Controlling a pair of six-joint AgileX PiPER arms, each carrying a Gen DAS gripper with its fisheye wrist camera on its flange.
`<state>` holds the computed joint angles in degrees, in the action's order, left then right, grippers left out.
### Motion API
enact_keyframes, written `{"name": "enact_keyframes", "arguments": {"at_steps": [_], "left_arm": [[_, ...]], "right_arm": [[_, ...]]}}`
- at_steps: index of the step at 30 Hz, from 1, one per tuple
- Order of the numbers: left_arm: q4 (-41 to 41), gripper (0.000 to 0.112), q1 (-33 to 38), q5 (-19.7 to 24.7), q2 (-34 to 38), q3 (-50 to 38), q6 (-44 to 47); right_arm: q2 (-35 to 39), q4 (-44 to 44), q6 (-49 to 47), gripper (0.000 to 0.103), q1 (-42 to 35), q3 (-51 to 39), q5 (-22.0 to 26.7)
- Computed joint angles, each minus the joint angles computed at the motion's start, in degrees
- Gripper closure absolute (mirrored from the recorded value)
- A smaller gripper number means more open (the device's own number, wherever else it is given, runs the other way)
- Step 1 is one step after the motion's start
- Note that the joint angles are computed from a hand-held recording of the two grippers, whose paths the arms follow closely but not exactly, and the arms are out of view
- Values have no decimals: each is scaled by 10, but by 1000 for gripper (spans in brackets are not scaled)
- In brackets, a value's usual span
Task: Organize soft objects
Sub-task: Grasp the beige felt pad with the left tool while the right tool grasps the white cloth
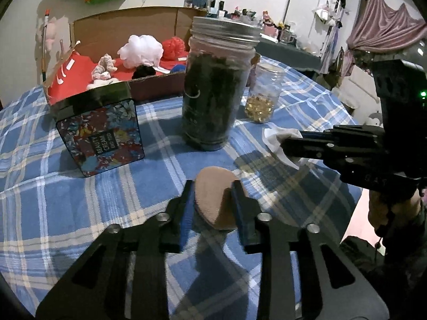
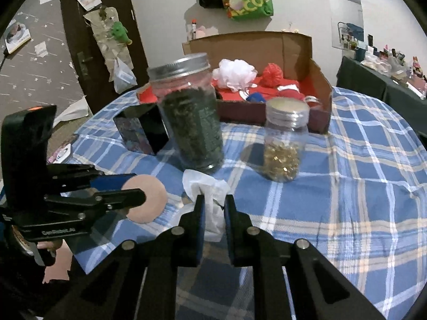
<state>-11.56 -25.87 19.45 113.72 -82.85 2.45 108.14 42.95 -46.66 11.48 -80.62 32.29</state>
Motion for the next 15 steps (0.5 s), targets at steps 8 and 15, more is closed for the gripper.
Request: {"name": "enact_keyframes", "arguments": {"at_steps": [8, 15], "left_arm": [[107, 35, -14, 4, 16, -12, -103], [266, 36, -42, 6, 25, -15, -224]], "right_arm": [[-22, -28, -1, 32, 11, 64, -74], [-40, 97, -143, 32, 32, 124, -161]]}}
